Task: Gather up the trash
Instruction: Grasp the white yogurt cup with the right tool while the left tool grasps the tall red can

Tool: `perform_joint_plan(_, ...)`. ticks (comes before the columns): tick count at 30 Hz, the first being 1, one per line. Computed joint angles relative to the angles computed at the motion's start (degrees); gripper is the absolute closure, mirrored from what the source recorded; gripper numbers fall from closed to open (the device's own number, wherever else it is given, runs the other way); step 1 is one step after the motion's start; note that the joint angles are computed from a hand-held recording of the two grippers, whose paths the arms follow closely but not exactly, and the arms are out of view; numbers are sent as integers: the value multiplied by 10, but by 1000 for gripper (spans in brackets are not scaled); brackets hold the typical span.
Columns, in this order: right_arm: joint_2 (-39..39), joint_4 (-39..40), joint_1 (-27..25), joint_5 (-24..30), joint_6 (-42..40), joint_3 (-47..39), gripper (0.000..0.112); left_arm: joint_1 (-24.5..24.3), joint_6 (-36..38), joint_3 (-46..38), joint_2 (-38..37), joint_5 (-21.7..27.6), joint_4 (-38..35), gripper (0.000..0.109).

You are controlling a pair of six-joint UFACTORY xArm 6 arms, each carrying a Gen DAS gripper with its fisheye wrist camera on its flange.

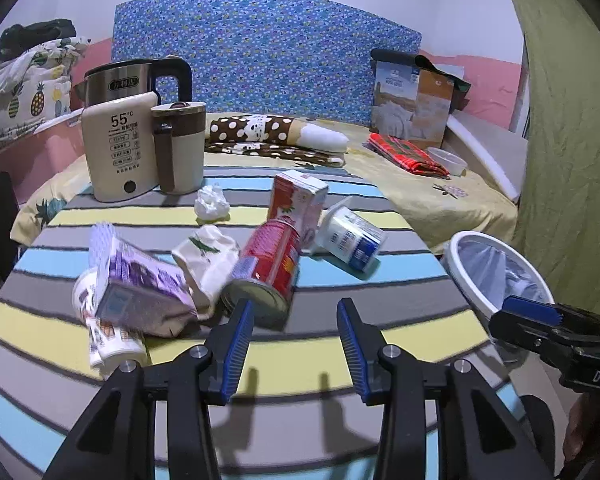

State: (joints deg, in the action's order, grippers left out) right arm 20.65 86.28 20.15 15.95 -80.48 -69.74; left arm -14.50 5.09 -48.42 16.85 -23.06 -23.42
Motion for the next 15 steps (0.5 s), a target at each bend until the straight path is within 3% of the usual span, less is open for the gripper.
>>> perform_joint_plan(6, 39, -55, -5, 13, 39, -45, 51, 21, 6, -51, 37, 21, 27, 56)
perform_joint_plan(15, 101, -142, -7, 20, 79, -124, 49, 20, 110, -144, 103, 74, -76, 52)
